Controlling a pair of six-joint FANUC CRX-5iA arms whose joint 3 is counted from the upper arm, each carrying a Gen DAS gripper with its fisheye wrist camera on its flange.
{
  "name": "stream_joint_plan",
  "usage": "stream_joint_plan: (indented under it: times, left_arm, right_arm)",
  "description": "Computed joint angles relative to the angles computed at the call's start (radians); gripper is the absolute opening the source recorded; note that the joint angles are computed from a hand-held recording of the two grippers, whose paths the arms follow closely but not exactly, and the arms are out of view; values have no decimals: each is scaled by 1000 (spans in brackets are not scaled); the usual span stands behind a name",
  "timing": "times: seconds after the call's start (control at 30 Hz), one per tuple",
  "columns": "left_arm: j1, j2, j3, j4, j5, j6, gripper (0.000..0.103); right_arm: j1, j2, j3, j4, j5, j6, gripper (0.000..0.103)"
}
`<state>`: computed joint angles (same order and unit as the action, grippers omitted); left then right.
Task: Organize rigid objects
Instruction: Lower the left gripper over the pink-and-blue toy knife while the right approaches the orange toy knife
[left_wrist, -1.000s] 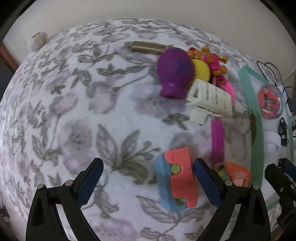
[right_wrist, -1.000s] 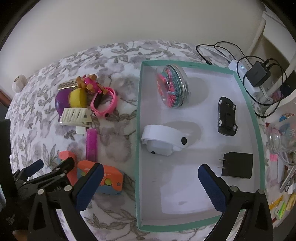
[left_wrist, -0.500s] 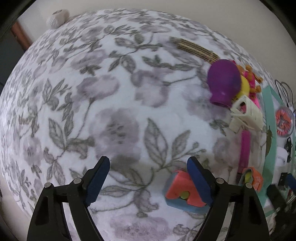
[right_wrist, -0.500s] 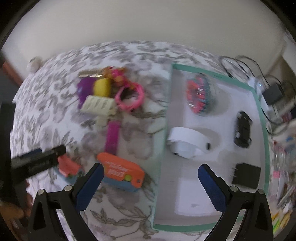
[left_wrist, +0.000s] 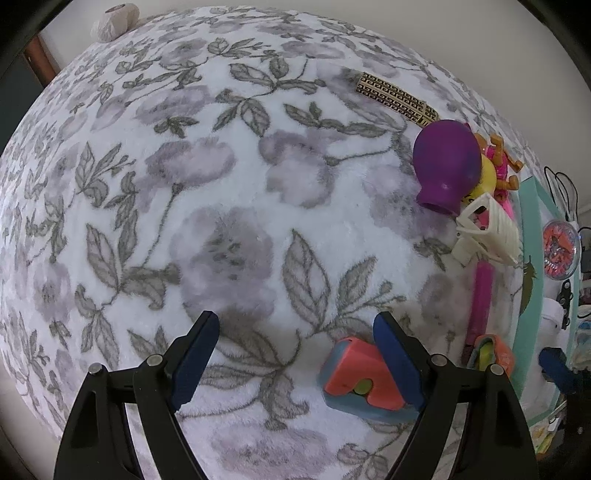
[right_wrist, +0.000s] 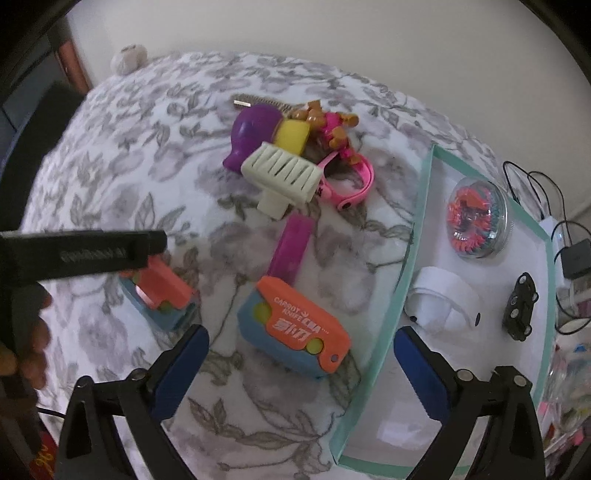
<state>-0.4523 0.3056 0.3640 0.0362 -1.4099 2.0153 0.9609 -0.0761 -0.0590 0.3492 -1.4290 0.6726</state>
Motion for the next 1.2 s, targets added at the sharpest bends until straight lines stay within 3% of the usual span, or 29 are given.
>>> stream_joint_plan:
  times: [0.07,0.33,0.6,0.8,1.2]
  left_arm:
    - [9,-7,-11,21,11,-8,86]
    - [30,-27,-55,123,22,-14,86]
    - [-33,8,11,42,-24,13,86]
    - [-83,32,63,-26,-81,-39,86]
    - [-90,-19,-7,-31,-117,-97,86]
  right_arm:
    - [5,-4,-12,13,12,2,90]
    - [-2,25,-22,14,32,50,87]
    - [-11,30,-35,3,55,73,85]
    - [-18,23,-45,-10,77,85,85]
    - [-29,5,-22,-117,59,107,84]
